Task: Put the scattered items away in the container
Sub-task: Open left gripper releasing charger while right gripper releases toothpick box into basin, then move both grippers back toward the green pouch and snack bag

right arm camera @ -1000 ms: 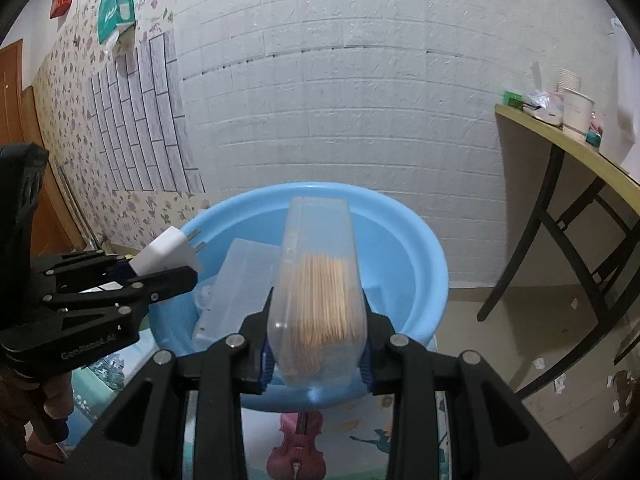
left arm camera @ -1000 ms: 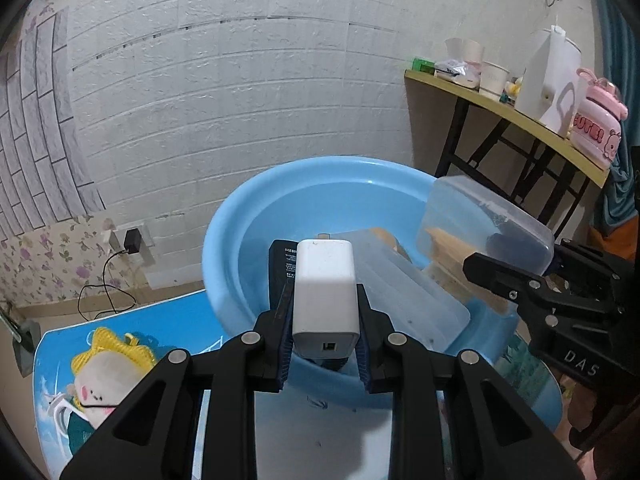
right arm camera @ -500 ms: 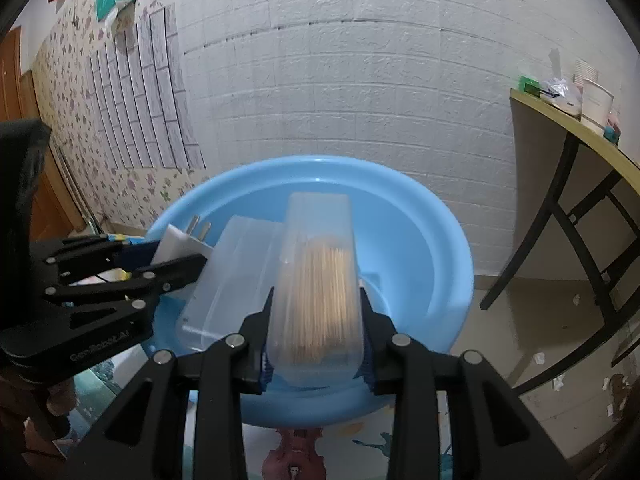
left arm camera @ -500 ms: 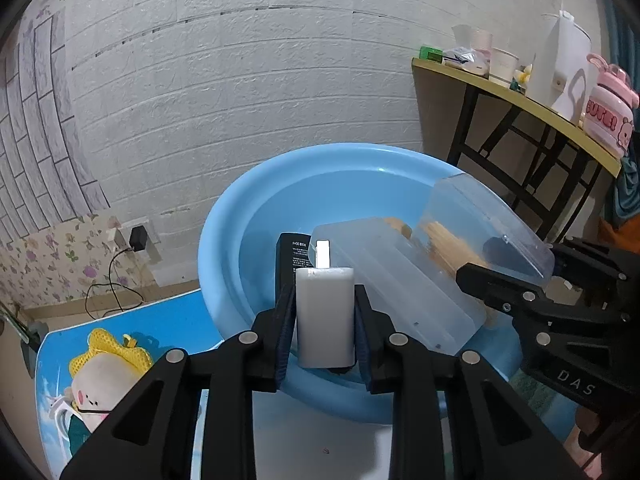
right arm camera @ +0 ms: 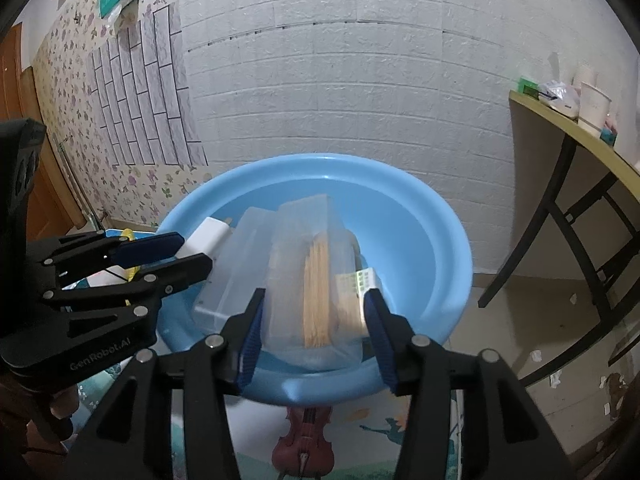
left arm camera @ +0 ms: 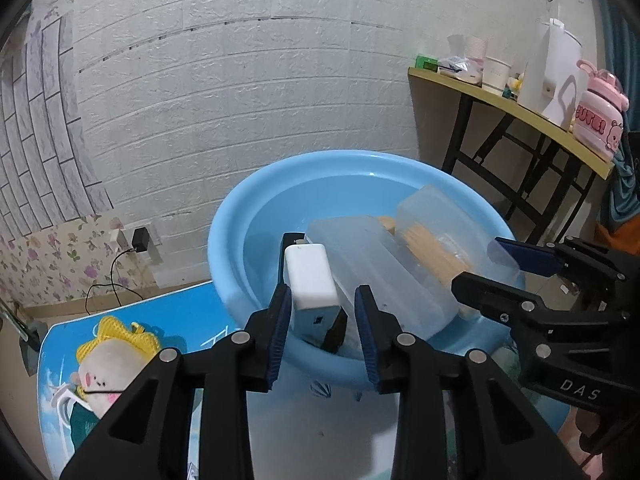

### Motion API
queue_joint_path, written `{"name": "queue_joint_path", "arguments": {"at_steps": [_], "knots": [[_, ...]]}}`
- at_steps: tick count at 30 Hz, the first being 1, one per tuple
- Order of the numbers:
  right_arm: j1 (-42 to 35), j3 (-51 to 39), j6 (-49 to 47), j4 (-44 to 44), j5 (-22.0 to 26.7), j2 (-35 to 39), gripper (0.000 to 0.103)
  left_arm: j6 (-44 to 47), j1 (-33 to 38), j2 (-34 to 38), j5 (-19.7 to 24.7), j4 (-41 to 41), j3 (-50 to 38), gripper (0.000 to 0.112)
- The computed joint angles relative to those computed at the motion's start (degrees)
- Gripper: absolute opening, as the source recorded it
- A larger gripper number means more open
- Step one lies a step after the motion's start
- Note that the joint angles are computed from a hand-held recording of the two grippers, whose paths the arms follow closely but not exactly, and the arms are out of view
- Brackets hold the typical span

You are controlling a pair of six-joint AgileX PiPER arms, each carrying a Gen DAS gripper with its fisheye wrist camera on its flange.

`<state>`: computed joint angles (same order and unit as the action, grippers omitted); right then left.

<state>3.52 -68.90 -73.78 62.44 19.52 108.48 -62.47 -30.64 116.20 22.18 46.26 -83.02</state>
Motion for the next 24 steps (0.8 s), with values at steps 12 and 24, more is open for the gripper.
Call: {"name": "queue_joint_path", "arguments": {"at_steps": [12,24], "knots": [[1.18,8.09,-7.04,7.69,-3.04,-7.74,0.048,-22.81,-0.77,-11.32,-1.37,18.75,15.97,0.043],[6.38,16.05,-20.46,21.98,-2.3,-14.01,0.048,-41.69,-0.22,-23.49,1.78,33.24,36.19,0.053]]}}
